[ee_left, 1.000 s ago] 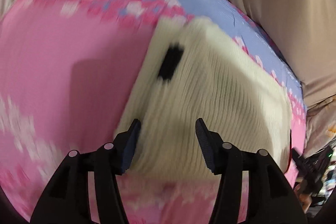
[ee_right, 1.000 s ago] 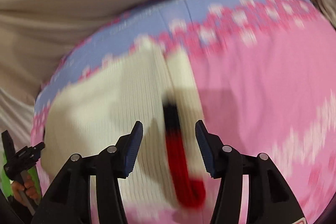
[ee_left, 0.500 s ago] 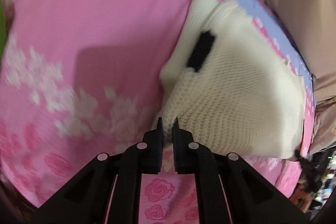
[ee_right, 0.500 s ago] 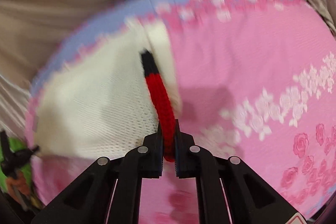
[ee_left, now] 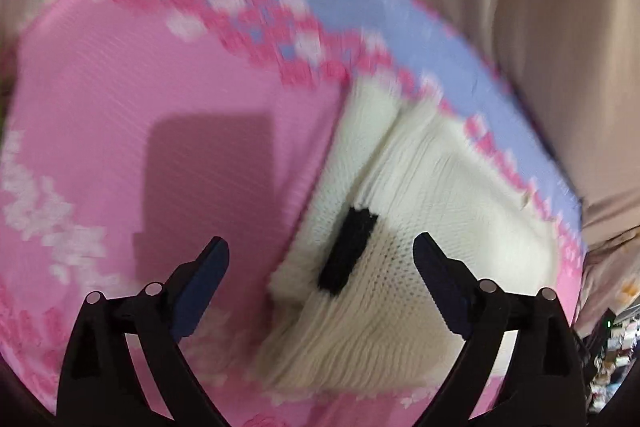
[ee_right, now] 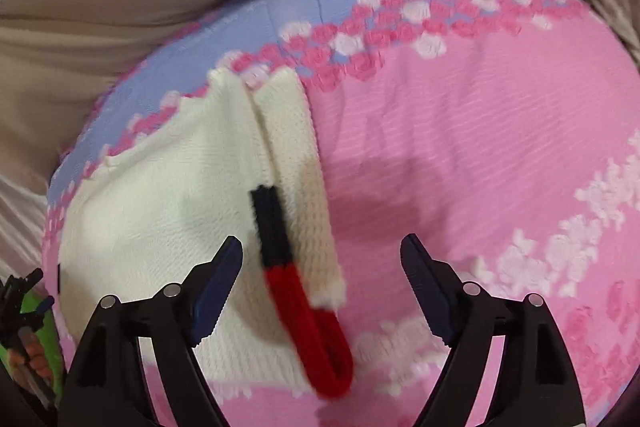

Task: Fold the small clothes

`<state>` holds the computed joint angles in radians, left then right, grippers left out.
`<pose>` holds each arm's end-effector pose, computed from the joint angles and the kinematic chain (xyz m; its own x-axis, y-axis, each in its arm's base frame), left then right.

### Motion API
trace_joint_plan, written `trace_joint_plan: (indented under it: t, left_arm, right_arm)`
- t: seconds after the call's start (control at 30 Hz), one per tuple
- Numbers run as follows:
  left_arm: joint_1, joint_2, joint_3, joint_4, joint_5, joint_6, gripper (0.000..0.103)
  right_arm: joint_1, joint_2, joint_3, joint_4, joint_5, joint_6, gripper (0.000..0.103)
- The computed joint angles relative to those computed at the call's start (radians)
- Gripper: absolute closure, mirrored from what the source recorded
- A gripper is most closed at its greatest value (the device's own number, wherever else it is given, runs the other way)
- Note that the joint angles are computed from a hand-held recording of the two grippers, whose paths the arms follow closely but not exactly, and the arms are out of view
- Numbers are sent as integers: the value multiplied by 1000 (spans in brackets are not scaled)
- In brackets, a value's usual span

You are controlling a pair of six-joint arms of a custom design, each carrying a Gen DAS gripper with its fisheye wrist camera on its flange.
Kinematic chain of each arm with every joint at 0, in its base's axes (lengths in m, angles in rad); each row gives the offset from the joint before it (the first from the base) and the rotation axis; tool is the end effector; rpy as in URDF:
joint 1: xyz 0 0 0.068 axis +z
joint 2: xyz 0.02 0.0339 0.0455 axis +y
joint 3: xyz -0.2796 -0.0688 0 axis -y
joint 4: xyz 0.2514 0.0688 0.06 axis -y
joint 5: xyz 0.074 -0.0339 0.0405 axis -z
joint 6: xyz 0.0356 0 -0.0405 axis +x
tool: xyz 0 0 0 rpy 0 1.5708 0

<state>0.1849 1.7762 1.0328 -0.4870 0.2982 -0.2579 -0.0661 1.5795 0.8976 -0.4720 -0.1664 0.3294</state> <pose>0.3349 0.0520 0.1594 -0.8757 -0.4118 -0.2522 -0.3130 0.8817 -0.3529 0.2993 -0.0139 0.1815 -0.8639 0.3769 -0.3342 0.2934 0.9158 0.2743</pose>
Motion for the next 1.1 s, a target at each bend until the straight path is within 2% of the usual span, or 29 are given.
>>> trace_joint_plan:
  t: [0.03,0.1,0.13,0.17,0.2,0.23,0.27,0.37,0.43,0.53,0.57,0.63,0.67,0.7,0.73,0.8,0.83,0.87,0.9,0.93,1.03,1.1]
  left_arm:
    - [-12,42,15,-8,8,8,13]
    - [-55,65,4,17,-53,17,14]
    - [-74,56,3,18,-78,37,35]
    - [-93,54,23,-20,-112,58,59]
    - [-88,40,28,-43,-100,58,68]
    - [-62,11,29,-77,-58,50,79]
    - [-33,-8,32,-105,2,59,82]
    - [37,-139,1,-226,99,114,83]
    - [61,-215,-38,-314,126,160,83]
    - [116,-345,-197,-462,148,257,83]
    - [132,-353,-235,-477,144,274,81]
    - [138,-362,-346,-424,120,282,76]
    - [140,-391,-393,-379,108,256,71]
    - [148,-440,-397,-396,105,235,70]
    - [140,-456,-370,-412,100,210,70]
    - [109,-518,-288,-422,95,180,69]
    - [70,-547,-234,-394,66,162,58]
    - [42,-554,-209,-370,38,153,40]
    - [-1,-545,-178,-338,1,135,35]
    - [-55,-508,-146,-290,-34,112,34]
    - [-147,-368,-118,-198,-54,95,33]
    - [-167,-240,-108,-161,-22,97,38]
  right_arm:
    - [-9,36,9,2,-26,5,24]
    - [-5,87,7,41,-84,50,20]
    - [25,70,-14,82,-39,81,29]
    - [44,69,-18,88,-44,85,50]
    - [65,69,-2,66,-20,95,63]
    - [61,60,2,57,-53,99,79]
    - [50,37,4,40,-81,109,82]
    - [-6,-107,-6,-56,-130,58,85]
    - [-62,-221,-14,-179,-170,-23,85]
    - [-126,-392,-56,-391,-121,-165,85]
    - [-163,-439,-92,-445,-111,-206,85]
    - [-267,-486,-203,-514,-118,-310,82]
    - [-295,-486,-248,-516,-112,-345,79]
    - [-310,-483,-299,-497,-94,-365,76]
    - [-325,-505,-338,-476,-84,-373,71]
    - [-302,-566,-306,-479,-56,-310,65]
    - [-280,-601,-275,-468,-43,-282,62]
    - [-261,-621,-253,-451,-34,-269,49]
    - [-229,-634,-228,-421,-15,-251,41]
    - [-176,-608,-197,-366,4,-233,34]
    - [-56,-443,-163,-238,34,-194,35]
    - [38,-303,-167,-129,110,-145,35]
